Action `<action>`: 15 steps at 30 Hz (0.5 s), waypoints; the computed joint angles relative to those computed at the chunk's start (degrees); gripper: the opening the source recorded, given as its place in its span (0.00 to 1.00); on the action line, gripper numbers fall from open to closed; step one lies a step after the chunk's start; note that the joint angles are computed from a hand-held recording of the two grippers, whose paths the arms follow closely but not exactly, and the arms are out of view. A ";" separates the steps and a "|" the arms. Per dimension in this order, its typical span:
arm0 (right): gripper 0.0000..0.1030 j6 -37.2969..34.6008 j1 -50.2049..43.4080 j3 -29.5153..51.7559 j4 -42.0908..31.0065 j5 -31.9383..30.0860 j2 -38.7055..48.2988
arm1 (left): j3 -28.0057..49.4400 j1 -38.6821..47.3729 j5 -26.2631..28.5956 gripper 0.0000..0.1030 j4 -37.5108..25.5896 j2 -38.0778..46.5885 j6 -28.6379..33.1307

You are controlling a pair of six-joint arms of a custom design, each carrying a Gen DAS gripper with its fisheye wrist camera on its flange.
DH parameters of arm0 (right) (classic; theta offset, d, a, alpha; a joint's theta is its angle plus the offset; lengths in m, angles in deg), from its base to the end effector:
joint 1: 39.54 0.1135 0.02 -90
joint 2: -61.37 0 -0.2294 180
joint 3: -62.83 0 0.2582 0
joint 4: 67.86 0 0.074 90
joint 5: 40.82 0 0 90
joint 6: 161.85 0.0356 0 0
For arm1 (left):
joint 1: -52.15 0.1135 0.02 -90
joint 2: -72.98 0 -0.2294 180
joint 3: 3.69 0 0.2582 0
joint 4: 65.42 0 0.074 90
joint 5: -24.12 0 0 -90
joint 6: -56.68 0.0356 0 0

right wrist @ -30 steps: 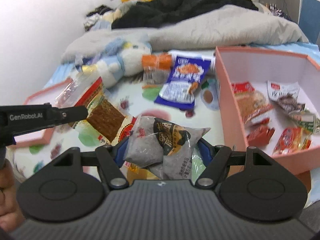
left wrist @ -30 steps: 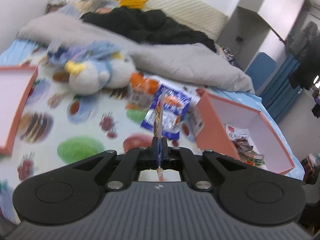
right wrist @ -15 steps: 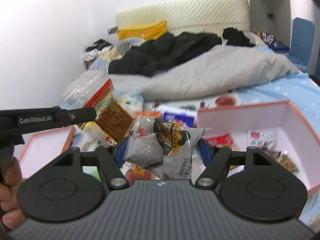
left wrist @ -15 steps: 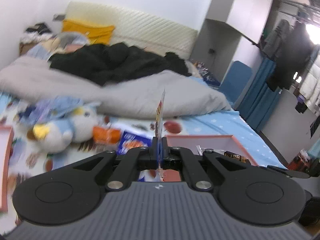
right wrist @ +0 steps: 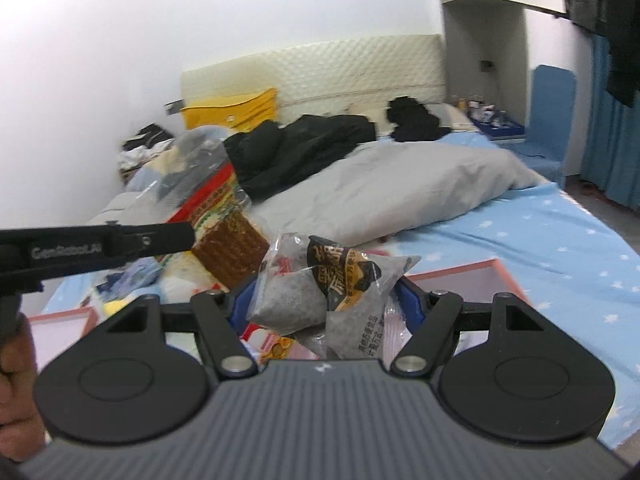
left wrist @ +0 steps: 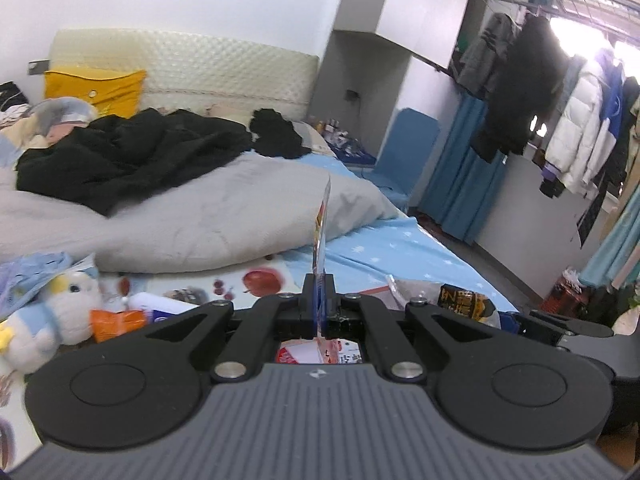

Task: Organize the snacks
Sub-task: 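Carry the held snacks with both tools over the pink box, then open both tools to drop the snacks into the pink box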

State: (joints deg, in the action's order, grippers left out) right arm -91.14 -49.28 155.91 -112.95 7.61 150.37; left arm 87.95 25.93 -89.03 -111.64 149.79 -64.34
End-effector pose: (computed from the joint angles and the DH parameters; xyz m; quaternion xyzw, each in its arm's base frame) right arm 0.3484 -0.0358 0.2952 -0.2174 0.8356 0.2155 0.4562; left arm 0.2828 -0.1237 0.3473 -0.1339 0.8494 -0.0761 0.5047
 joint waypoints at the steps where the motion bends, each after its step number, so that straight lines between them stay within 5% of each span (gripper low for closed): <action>1: 0.71 -0.06 -0.16 0.55 0.57 0.64 1.24 | 1.82 0.18 0.67 0.01 0.05 2.42 0.39; 15: 0.71 -4.66 -1.45 4.34 3.76 7.98 17.98 | 8.18 3.09 8.00 0.01 3.75 23.94 2.60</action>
State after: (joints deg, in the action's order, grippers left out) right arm -95.80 -50.73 160.24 -109.19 15.58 168.35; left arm 96.13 29.02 -81.04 -107.89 173.73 -61.74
